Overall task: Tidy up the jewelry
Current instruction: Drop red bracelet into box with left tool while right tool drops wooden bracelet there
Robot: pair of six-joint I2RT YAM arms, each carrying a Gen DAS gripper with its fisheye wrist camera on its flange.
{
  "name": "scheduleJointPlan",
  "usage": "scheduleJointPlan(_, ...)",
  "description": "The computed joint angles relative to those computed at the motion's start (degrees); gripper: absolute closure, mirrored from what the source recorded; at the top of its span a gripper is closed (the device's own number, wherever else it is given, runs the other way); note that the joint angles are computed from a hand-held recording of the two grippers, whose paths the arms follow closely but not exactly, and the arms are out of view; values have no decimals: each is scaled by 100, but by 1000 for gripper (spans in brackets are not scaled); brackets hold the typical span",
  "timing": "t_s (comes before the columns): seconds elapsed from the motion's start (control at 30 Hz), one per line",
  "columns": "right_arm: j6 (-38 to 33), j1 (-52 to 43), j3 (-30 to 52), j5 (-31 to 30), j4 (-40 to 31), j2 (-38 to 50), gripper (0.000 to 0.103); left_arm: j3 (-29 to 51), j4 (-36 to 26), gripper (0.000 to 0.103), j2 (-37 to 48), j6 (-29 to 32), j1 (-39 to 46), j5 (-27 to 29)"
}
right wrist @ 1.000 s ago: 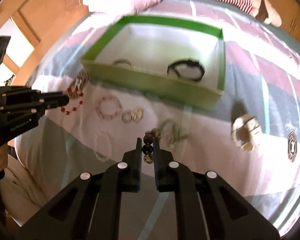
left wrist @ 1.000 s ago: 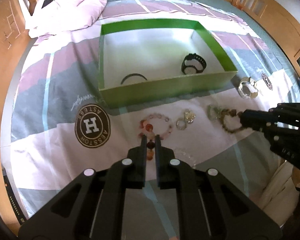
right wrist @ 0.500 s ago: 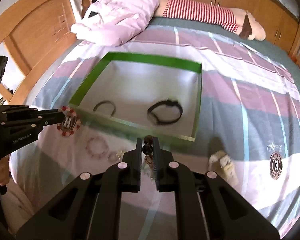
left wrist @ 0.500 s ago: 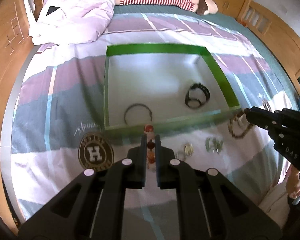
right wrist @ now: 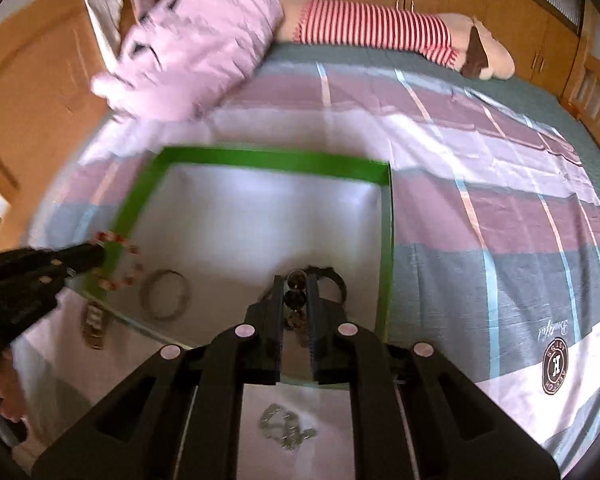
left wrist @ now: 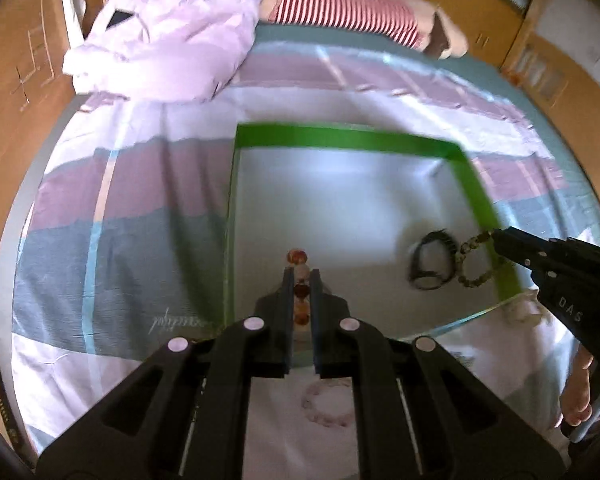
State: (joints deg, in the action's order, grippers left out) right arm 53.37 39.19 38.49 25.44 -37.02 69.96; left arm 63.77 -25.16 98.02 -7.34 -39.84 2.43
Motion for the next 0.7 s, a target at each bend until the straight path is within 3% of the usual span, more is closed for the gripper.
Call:
scheduleJointPlan(0.17,-109,-386,-309,-360,460,540,93,147,12,96,399,98,84,-231)
scheduleJointPlan(0.57,-173,-718,-402,-552,691,960,93,390,-30,96,764,185,73,-330)
scheduleJointPlan(0.63,-157,-684,-364,-547,675,1035,92,361,-10,88,721,179,74,-296)
scheduleJointPlan(0.67,-135,-662,-346,-545,656,1044,87,339,-2,64,680,162,106,-191)
scheduleJointPlan(0.7,-148,-652,-346,-607,673,1029,78,309,28,48,631,138,125,-86)
